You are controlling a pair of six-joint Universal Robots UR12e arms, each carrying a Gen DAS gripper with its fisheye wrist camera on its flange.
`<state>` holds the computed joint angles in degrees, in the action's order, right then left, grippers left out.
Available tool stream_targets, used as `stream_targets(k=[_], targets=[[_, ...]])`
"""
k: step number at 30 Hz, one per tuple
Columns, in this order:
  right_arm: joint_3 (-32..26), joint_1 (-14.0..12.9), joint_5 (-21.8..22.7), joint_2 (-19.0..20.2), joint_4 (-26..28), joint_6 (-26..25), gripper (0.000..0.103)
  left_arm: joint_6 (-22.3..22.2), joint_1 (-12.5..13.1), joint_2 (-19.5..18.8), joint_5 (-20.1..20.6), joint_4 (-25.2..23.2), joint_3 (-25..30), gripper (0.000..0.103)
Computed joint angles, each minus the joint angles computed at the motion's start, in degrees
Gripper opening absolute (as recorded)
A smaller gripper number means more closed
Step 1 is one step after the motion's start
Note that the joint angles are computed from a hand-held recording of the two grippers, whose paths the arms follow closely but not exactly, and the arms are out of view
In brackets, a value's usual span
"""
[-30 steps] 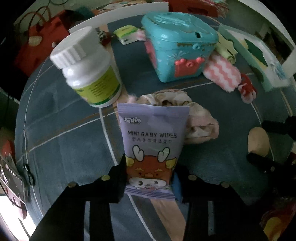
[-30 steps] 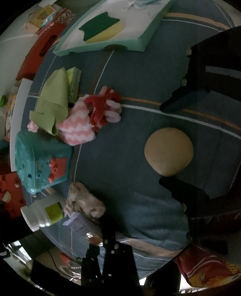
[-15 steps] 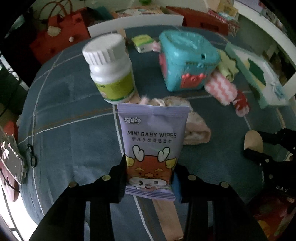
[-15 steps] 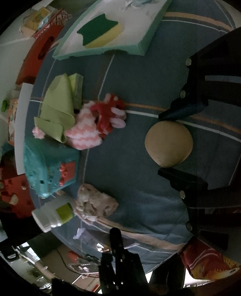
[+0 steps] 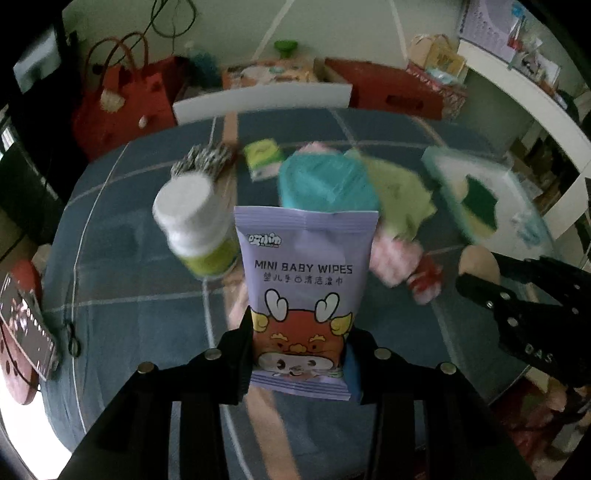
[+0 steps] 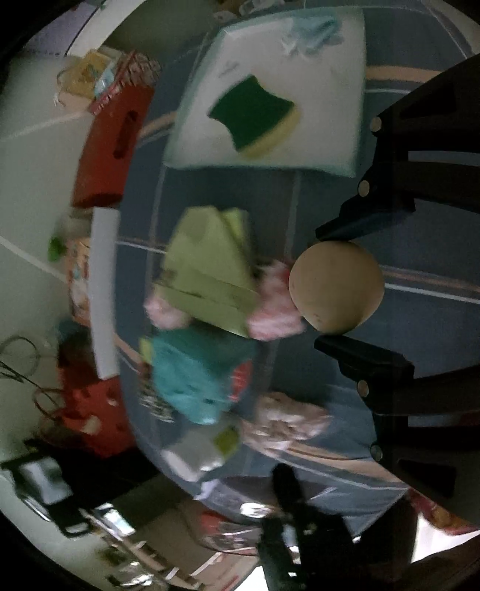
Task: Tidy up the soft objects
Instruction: 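Carry the puff with the right tool while the left tool carries the wipes packet over the tray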
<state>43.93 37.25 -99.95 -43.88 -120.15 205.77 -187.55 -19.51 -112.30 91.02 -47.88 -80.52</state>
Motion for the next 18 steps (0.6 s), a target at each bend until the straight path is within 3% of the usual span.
stream_targets(k=[9,18], targets=[[-2.98,-1.83,-4.15,0.61,-3.03,3.39,0.055,0.36,-1.45,-3.63,-1.68,1.68,6.6,0.042],[-2.03,-4.37,-5.95,-0.44,-4.0,9.16,0.055,-1.78,-2.12,-8.1,-3.67,-0.5,14.35,0.042]])
